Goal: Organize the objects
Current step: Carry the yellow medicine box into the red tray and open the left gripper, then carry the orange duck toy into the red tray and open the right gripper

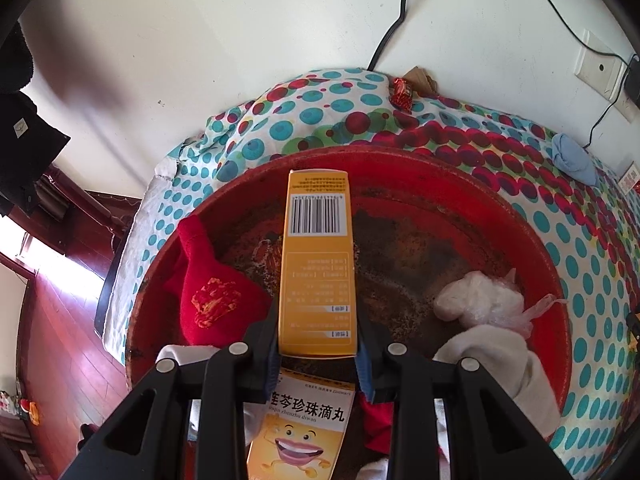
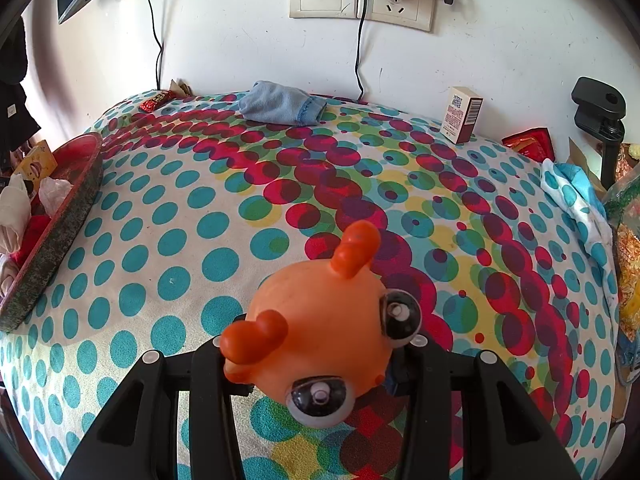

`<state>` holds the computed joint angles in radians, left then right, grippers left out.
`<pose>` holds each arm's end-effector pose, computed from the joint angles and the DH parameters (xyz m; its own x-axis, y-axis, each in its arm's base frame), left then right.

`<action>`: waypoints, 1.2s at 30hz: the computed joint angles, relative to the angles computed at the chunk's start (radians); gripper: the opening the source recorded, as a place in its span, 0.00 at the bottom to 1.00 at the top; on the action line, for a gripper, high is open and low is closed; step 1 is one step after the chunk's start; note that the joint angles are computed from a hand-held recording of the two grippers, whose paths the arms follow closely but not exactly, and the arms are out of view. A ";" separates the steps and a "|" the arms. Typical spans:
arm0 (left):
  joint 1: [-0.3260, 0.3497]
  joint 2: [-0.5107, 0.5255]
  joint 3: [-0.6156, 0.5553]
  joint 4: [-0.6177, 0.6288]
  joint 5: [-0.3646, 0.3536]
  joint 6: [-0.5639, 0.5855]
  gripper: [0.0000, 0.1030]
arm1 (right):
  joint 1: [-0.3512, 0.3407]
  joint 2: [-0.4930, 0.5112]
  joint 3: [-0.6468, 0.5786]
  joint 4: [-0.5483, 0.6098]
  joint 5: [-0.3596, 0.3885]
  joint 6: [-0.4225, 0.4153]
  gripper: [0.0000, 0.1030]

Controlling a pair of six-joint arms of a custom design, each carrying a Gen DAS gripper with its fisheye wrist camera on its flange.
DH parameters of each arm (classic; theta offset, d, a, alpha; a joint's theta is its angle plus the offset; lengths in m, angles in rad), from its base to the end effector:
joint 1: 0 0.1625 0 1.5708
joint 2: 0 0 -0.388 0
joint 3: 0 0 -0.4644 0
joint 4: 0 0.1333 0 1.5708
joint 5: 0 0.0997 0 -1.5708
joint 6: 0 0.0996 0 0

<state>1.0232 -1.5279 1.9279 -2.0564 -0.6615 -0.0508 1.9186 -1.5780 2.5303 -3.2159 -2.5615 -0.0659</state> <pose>-0.1049 -0.5790 0.3169 -0.5852 0.2187 -0.7808 0.4896 0.8629 -0.1253 0.1759 -0.3384 0.1938 -0.6786 0.2671 0.6842 -0.3076 0.7426 -0.5949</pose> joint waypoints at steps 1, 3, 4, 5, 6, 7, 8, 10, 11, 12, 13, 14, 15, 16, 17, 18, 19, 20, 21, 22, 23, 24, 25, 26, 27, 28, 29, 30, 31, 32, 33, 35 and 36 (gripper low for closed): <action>0.000 0.002 0.001 0.000 0.005 -0.002 0.30 | 0.000 -0.001 0.001 0.001 0.000 -0.001 0.41; -0.002 0.003 0.008 -0.006 0.031 -0.009 0.32 | 0.001 0.001 0.000 0.000 -0.001 0.002 0.41; -0.004 0.001 0.010 -0.004 0.039 -0.015 0.33 | 0.001 0.001 0.000 0.001 -0.001 0.002 0.41; -0.006 -0.004 0.015 -0.013 0.040 -0.013 0.37 | 0.001 -0.001 0.001 0.002 -0.001 0.001 0.41; -0.007 -0.007 0.017 -0.019 0.036 -0.010 0.42 | 0.003 0.002 0.000 0.002 -0.003 0.004 0.41; -0.008 -0.008 0.018 -0.018 0.038 -0.010 0.45 | 0.003 0.002 -0.001 0.002 -0.004 0.004 0.41; -0.012 -0.012 0.023 -0.020 0.046 -0.007 0.48 | 0.003 0.001 0.000 0.003 -0.005 0.002 0.41; -0.020 -0.021 0.033 -0.029 0.055 0.007 0.53 | 0.003 0.002 -0.002 0.005 -0.004 0.004 0.41; -0.024 -0.028 0.038 -0.028 0.056 0.008 0.53 | 0.003 0.001 -0.002 0.006 -0.004 0.004 0.41; -0.026 -0.034 0.041 -0.030 0.055 0.008 0.53 | 0.004 0.002 -0.003 0.006 -0.004 0.006 0.41; -0.031 -0.045 0.046 -0.030 0.051 0.005 0.53 | 0.004 0.000 -0.002 0.007 -0.005 0.004 0.41; -0.037 -0.059 0.054 -0.033 0.047 0.001 0.53 | 0.004 0.001 -0.003 0.008 -0.005 0.005 0.41; -0.041 -0.069 0.060 -0.037 0.047 -0.003 0.53 | 0.005 0.002 -0.004 0.009 -0.006 0.007 0.41; -0.049 -0.084 0.068 -0.028 0.053 -0.022 0.53 | 0.005 0.000 -0.002 0.009 -0.006 0.006 0.41; -0.058 -0.101 0.077 -0.012 0.063 -0.049 0.53 | 0.005 -0.002 -0.002 0.011 -0.005 0.008 0.41; -0.066 -0.122 0.091 -0.017 0.069 -0.061 0.53 | 0.008 0.002 -0.003 0.011 -0.008 0.012 0.41; -0.079 -0.152 0.113 -0.019 0.079 -0.080 0.53 | 0.009 0.002 -0.003 0.012 -0.008 0.013 0.41; -0.093 -0.182 0.137 -0.023 0.092 -0.098 0.53 | 0.010 0.001 -0.002 0.012 -0.009 0.014 0.42; -0.107 -0.212 0.164 -0.042 0.100 -0.102 0.53 | 0.011 0.004 -0.003 0.012 -0.011 0.015 0.42; -0.122 -0.248 0.193 -0.052 0.108 -0.108 0.53 | 0.009 0.004 -0.003 0.009 -0.011 0.010 0.42; -0.140 -0.286 0.224 -0.050 0.125 -0.124 0.53 | 0.009 0.002 -0.002 0.005 -0.012 0.006 0.42; -0.156 -0.327 0.256 -0.055 0.131 -0.133 0.54 | 0.008 0.000 0.000 0.000 -0.006 0.001 0.42; -0.166 -0.358 0.277 -0.055 0.127 -0.138 0.55 | 0.007 0.001 0.000 -0.006 -0.002 -0.004 0.42; -0.176 -0.391 0.299 -0.045 0.127 -0.152 0.57 | 0.005 -0.003 0.002 -0.017 0.003 -0.014 0.42; -0.185 -0.420 0.318 -0.041 0.128 -0.163 0.58 | 0.007 -0.002 0.004 -0.040 0.005 -0.029 0.43; -0.195 -0.454 0.343 -0.040 0.129 -0.170 0.59 | 0.010 -0.002 0.011 -0.084 0.012 -0.057 0.46; -0.201 -0.474 0.358 -0.030 0.133 -0.178 0.59 | 0.013 -0.003 0.018 -0.121 0.022 -0.083 0.55; -0.209 -0.495 0.372 -0.013 0.145 -0.194 0.59 | 0.022 0.005 0.019 -0.156 0.019 -0.099 0.59; -0.215 -0.513 0.390 -0.018 0.158 -0.194 0.59 | 0.033 0.022 0.019 -0.207 0.002 -0.123 0.61; -0.219 -0.527 0.403 -0.023 0.164 -0.188 0.59 | 0.041 0.035 0.019 -0.256 -0.007 -0.151 0.61; -0.221 -0.536 0.414 -0.015 0.175 -0.193 0.59 | 0.044 0.042 0.017 -0.274 -0.017 -0.161 0.60; -0.222 -0.554 0.429 -0.008 0.186 -0.201 0.59 | 0.056 0.065 0.006 -0.282 -0.059 -0.153 0.47; -0.220 -0.563 0.437 -0.020 0.180 -0.191 0.59 | 0.060 0.067 0.004 -0.274 -0.057 -0.144 0.47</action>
